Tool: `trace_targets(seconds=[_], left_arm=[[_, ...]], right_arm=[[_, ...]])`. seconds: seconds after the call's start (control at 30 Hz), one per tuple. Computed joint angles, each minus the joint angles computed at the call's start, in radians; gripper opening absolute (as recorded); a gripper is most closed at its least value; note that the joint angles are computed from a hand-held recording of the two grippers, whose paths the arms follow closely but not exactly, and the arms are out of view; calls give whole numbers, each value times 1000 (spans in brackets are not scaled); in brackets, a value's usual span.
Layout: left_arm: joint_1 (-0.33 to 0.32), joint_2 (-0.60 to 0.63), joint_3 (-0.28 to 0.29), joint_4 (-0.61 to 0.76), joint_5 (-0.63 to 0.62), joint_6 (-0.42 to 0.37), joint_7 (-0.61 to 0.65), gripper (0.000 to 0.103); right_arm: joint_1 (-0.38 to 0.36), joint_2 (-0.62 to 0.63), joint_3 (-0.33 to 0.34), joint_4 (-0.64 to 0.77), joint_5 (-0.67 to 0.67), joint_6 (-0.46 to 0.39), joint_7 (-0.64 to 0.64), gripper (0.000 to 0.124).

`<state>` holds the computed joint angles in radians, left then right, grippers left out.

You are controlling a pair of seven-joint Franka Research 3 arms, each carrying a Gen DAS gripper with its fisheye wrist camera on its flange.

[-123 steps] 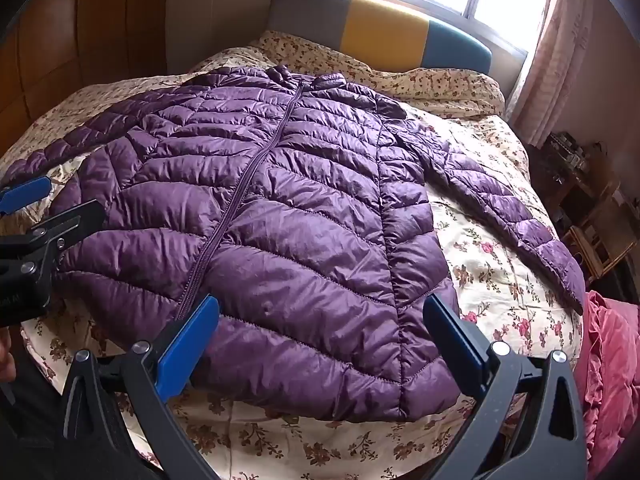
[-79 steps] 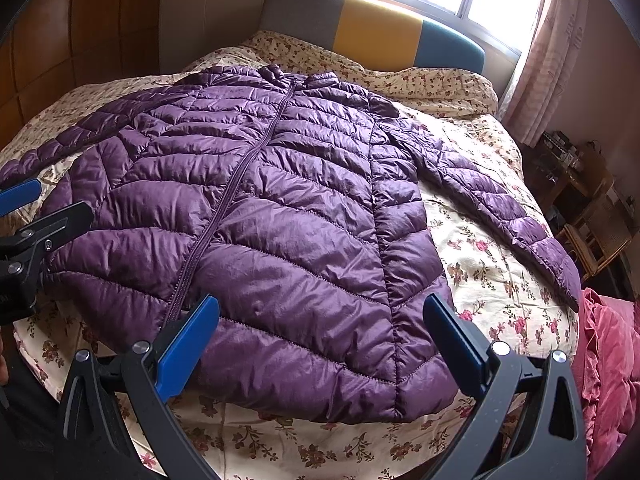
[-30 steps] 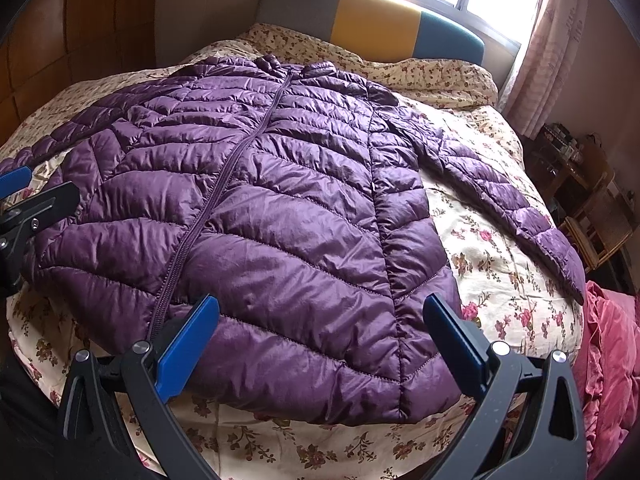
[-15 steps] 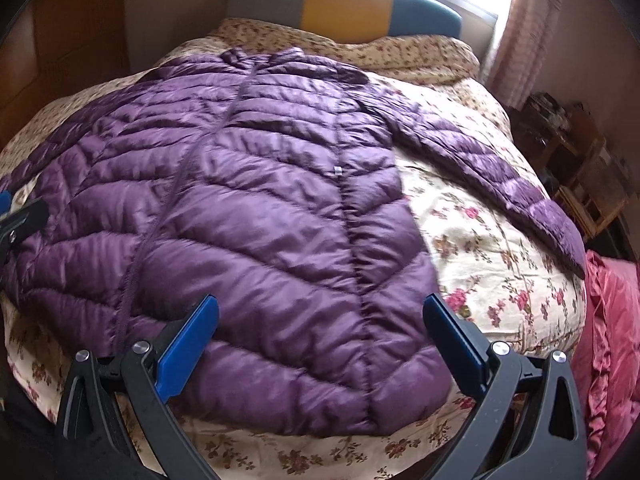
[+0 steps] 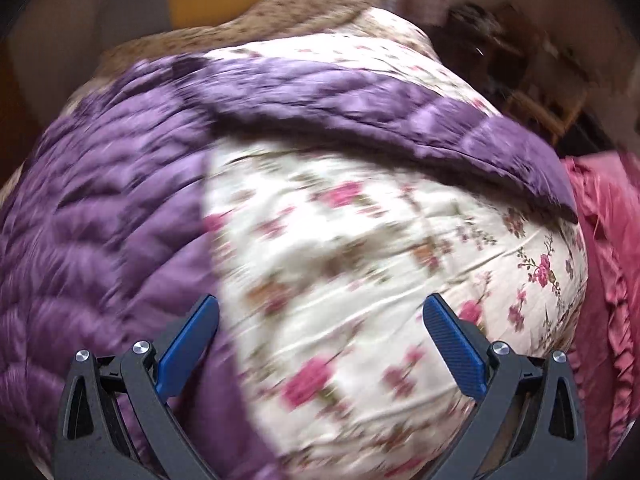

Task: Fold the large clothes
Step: 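Grasp the jacket sleeve cuff with the right tool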

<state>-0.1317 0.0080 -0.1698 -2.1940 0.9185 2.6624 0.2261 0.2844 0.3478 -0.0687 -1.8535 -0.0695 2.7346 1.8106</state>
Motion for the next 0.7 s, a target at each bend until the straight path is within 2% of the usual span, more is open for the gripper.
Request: trace_targets(seconds=[0.1,0.17,0.3,0.4,0.53,0.7], left_arm=[[11,59,16,62,-47,-4,58,100],[21,89,33,87,-58,35,72,100],[27,158,63,156,-70,48,103,100],[40,217,76,211,-145,65,160,100],[50,275,90,265,-234,81,225,100],[42,336,113,339,-288,63,279,100]], right_arm=[[-37,59,-11,81,60,-59,49,101],[-55,80,-22,108,88,-74,87,101],[-80,110,-49,157,116,-65,173,101],[-126,134,-39,201,181,-72,220,101],[-150,161,-55,247,201,-71,289,101],[-190,183,-69,282,224,-57,355,97]])
